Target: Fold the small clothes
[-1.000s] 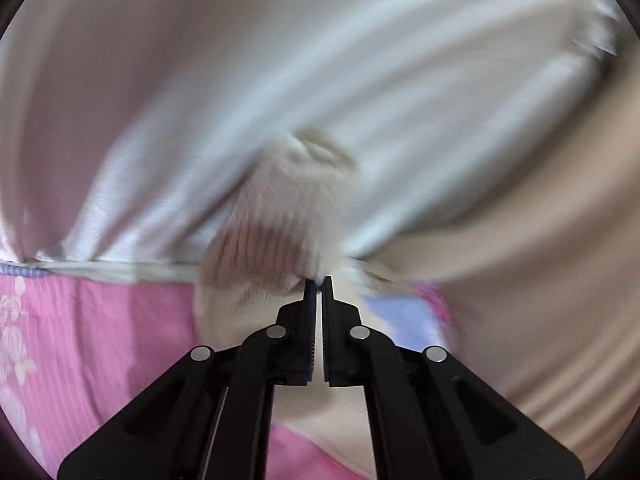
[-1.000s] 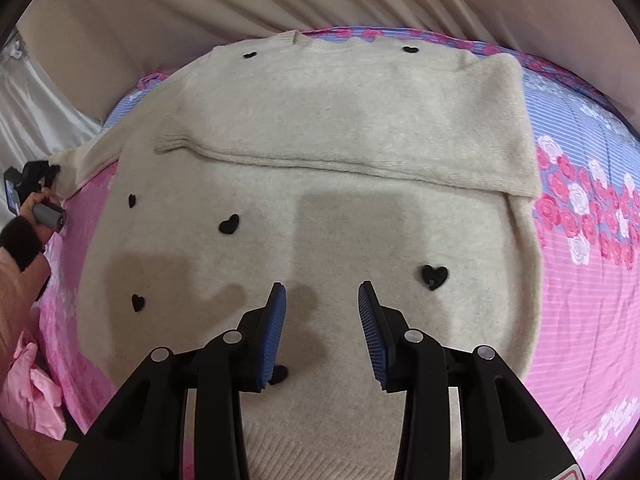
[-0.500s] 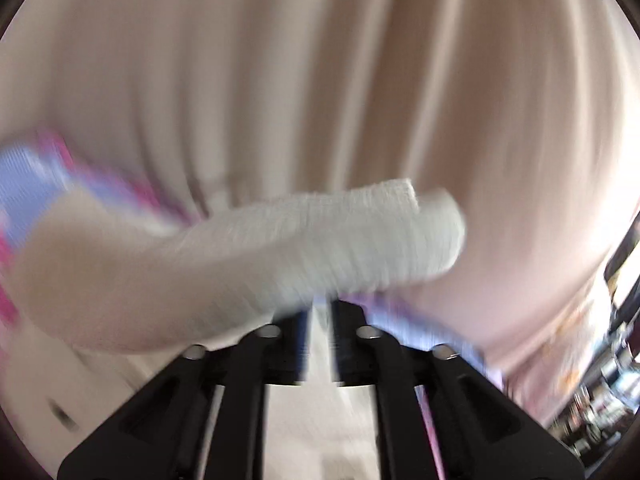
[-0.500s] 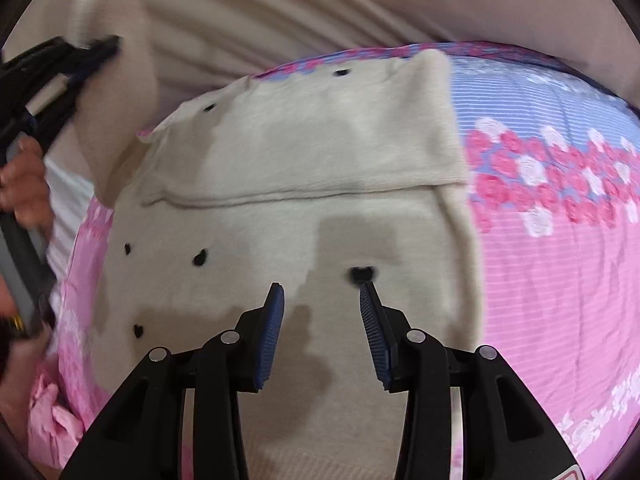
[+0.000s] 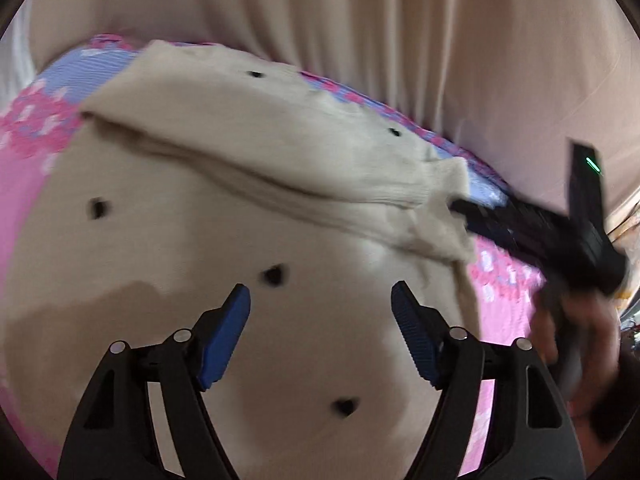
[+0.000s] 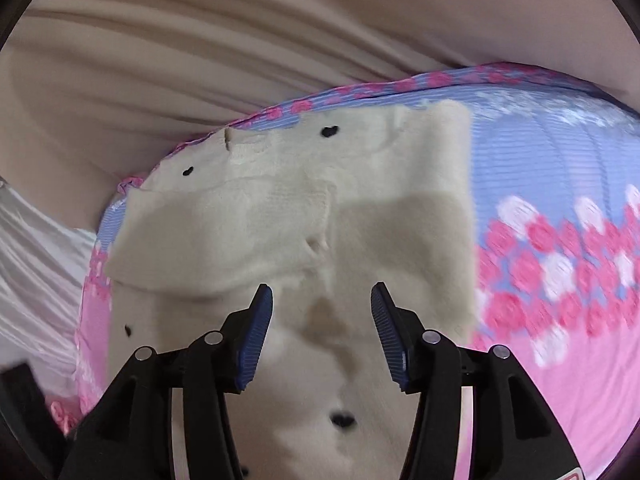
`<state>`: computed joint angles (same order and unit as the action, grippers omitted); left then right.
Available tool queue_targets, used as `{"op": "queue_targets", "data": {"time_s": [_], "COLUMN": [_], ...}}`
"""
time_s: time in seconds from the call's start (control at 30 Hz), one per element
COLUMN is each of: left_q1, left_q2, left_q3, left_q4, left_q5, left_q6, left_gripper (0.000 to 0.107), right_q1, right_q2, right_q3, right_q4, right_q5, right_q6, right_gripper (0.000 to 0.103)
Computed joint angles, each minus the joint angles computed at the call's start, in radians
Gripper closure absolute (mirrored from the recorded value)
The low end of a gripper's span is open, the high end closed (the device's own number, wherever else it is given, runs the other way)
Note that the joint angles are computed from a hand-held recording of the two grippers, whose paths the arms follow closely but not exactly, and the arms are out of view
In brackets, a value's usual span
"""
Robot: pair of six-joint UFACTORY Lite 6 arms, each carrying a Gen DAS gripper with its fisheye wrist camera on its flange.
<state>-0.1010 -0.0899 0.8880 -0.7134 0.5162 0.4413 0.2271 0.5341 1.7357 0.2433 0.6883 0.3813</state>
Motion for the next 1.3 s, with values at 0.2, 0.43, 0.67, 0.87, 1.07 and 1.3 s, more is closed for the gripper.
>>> {"op": "queue_targets", "data": {"time_s": [0.2,0.43,0.67,0.87,1.07,1.3], "left_q1": [0.163,0.279,0.227,0.37,0.578,0.839], "left_q2": [-0.131,-0.167,-0.08,0.092,0.104,0.089], "left_q3": [-0.101,-0.116,-0.063,0.092,0.093,-0.009], "left_q4": [0.007,-0.07,-0.104,-0.134,0.025,0.16], "left_q5": [0.083,0.143,0.142,0.194,0.17,0.188], "left_q6": [0.066,0.167,0.152,0.129,0.187,0.247], "left_gripper": [0.032,0.032,0.032,0.027,0.027,0.028], "right_q1": [0.02,0.014,-0.028,0.01,0.13,0.443], "right_q2": [0.373,0.076,0.176,-0.219,-0.702,-1.08], "right_q3": [0.403,0.251,0.163,-0.294,-0.847,-1.216], "right_q4": [0.079,-0.188,-0.252,-0.302,-0.236,-0.195], "right_q5": [0.076,-0.055,0.093,-0.116,-0.052,0.0], "right_q6": [0.088,0.185,0.106,0.302,0.365,0.71], "right_gripper": [0.093,0.094,0.085,0.061,0.061,0.061]}}
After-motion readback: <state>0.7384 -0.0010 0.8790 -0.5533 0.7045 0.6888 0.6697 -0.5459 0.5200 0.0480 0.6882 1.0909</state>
